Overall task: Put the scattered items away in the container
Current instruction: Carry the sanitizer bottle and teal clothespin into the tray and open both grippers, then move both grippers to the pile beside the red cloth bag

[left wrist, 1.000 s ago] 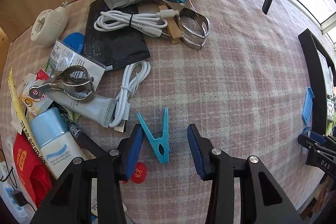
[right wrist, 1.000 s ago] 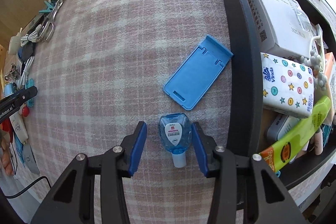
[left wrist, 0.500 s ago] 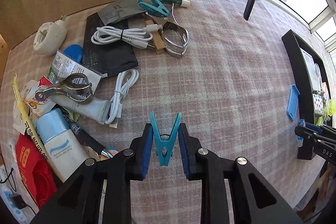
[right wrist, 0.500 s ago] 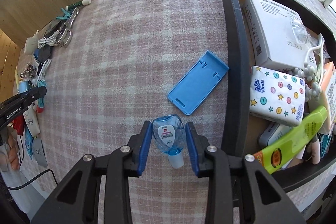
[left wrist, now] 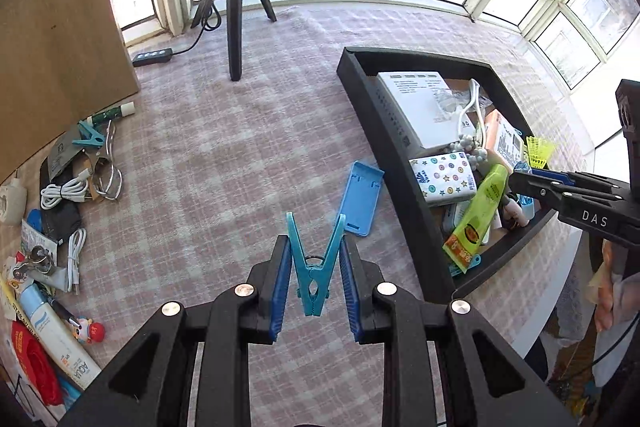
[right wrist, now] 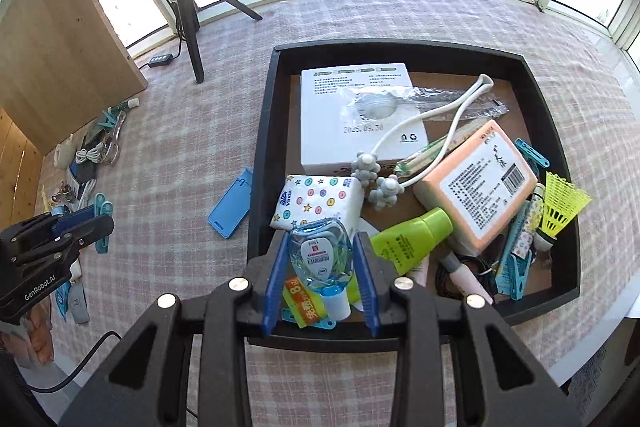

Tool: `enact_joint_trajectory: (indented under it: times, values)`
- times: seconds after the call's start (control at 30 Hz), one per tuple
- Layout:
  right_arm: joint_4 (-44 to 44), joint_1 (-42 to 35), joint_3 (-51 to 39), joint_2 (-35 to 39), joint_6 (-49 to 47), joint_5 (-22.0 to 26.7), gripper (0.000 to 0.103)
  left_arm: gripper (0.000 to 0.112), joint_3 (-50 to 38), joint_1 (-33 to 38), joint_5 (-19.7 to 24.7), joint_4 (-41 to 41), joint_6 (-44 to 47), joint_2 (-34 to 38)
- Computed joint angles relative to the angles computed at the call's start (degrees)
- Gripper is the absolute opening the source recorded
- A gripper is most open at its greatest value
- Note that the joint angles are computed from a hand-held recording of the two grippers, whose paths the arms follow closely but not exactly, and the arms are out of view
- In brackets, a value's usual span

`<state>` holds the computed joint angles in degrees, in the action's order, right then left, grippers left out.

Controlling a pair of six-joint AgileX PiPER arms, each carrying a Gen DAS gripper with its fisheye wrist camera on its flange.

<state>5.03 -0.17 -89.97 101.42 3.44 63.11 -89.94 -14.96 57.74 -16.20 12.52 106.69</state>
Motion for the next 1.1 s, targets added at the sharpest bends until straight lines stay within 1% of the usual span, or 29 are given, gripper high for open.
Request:
enact_joint_trajectory:
  times: [0.13,0.3,0.47,0.57,0.63,0.7,0.73,0.8,1.0,1.1]
  values:
    - [0.12,-7.16,2.55,-1.33,-2.60,-1.06,0.032,0.023,-3.84,-7.16,0.75,0.81,-3.39,1.24]
    - [1.02,-14.73,4.18,-2.14,-6.92,-0.90,0.032,0.023,-8.93,-14.88,1.02,2.35,-7.86,4.40]
    - [2.22,-19.01,4.61,-1.68,-10.28,-1.16,0.032,0.023,-13.93,-20.56,1.67,4.87,-12.09,8.08]
    - [2.69,-20.45,4.13,-0.85,-11.75,-1.05,0.032,0.023,-16.11,-22.80,2.11,6.77,-14.42,9.53]
    - [4.84,-21.95,3.23,0.00,-13.09,-0.71,0.033,0.024,-17.41,-23.86,2.36,8.01,-15.80,10.34]
    - [7.57,-23.43,0.76,1.84,-14.74,1.80,0.049,0.042,-19.15,-24.21,3.52,8.32,-16.92,11.46]
    - [8.35,-23.82,0.27,2.11,-15.13,1.98,0.050,0.054,-19.17,-24.19,3.27,8.24,-17.20,11.50]
    - [7.96,-23.62,-0.28,2.23,-15.23,1.63,0.050,0.055,-18.38,-24.41,2.20,9.64,-18.79,11.01]
    - [8.71,-22.15,-2.72,4.21,-16.73,1.77,0.051,0.054,-18.16,-22.51,2.36,11.77,-22.14,11.19]
    - [9.33,-20.98,-3.05,4.94,-17.18,1.16,0.051,0.053,-15.57,-21.22,1.35,13.67,-23.69,10.04]
